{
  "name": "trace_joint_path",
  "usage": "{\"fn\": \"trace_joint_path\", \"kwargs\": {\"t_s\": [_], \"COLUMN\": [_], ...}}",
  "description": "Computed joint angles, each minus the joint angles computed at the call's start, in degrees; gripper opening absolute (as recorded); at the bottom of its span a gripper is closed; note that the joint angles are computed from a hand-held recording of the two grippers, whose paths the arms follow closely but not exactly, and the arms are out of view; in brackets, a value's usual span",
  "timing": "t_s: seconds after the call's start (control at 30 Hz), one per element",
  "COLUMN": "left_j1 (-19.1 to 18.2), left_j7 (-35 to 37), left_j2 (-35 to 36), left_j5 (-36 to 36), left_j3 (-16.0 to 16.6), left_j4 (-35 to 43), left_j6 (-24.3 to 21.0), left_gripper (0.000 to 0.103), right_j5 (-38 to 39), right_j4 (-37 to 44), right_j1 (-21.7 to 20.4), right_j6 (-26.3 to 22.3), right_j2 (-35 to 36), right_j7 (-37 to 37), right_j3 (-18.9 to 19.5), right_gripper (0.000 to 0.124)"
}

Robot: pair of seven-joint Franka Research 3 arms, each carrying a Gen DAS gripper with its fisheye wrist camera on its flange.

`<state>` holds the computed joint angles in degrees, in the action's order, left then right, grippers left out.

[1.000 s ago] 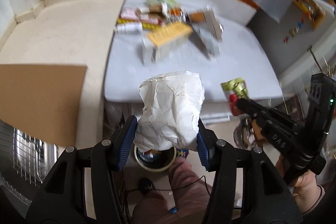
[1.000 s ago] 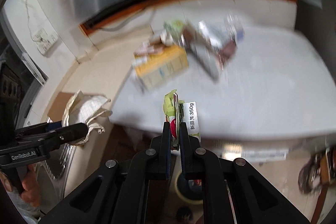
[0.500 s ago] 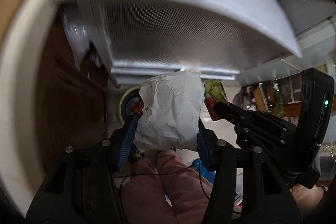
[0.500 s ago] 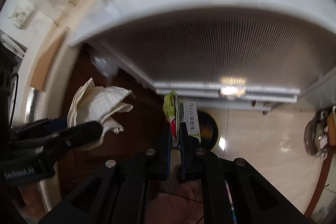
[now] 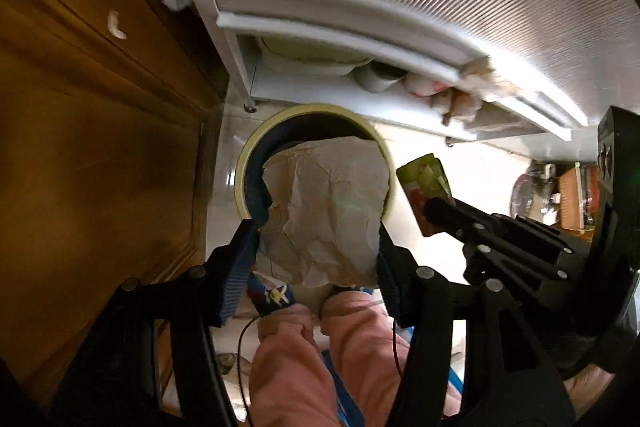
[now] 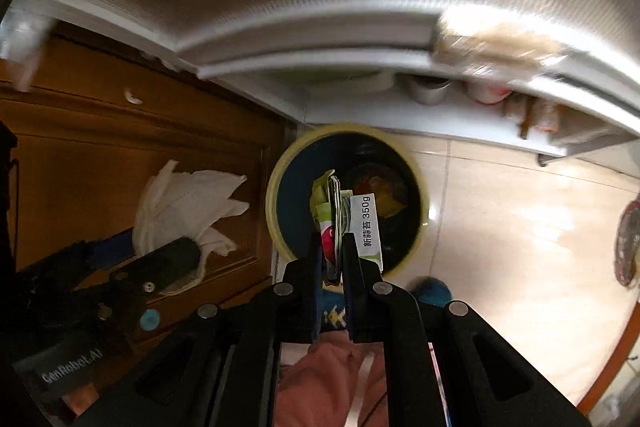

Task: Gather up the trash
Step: 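Carry the tissue and packet over the bin and open both grippers, then raise both tools back toward the table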

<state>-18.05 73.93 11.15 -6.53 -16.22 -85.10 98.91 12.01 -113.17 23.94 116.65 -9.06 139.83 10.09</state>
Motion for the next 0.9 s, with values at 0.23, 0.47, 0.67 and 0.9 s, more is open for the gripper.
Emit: {"fn": "trace_joint_path", "kwargs": {"t_s": [0.23,0.47,0.67,0.9], "left_j1": [-0.3,0.1,-0.3,-1.0], "left_j7": [-2.1,-1.1,-0.9,-1.4], "left_j2": [1.9,1.5,0.3,0.6], "left_j5": [1.5,4.0,5.0,5.8], "left_j3": [0.1,0.4,0.2,0.2], "left_j4": [-2.9,-1.3,1.4,6.5], "left_j6": [2.2,0.1,-0.7,-3.2], "left_gripper": [0.068,0.078,0.078,0.078], "right_j5": [0.6,0.9,-1.6,-4.7], "right_j4": [-3.9,-4.3,-2.5,2.3], "right_j1": [0.2,-0.3,-0.9,-1.6], "right_j6": [6.1,5.4,3.0,-1.8], "right_j2": [3.5,1.9,-0.6,-1.8], "right_j7": [-1.7,-1.4,0.3,4.6], "right_j3": [-0.5,-1.1,-0.5,0.3], "right_gripper": [0.038,0.040,0.040,0.040]}}
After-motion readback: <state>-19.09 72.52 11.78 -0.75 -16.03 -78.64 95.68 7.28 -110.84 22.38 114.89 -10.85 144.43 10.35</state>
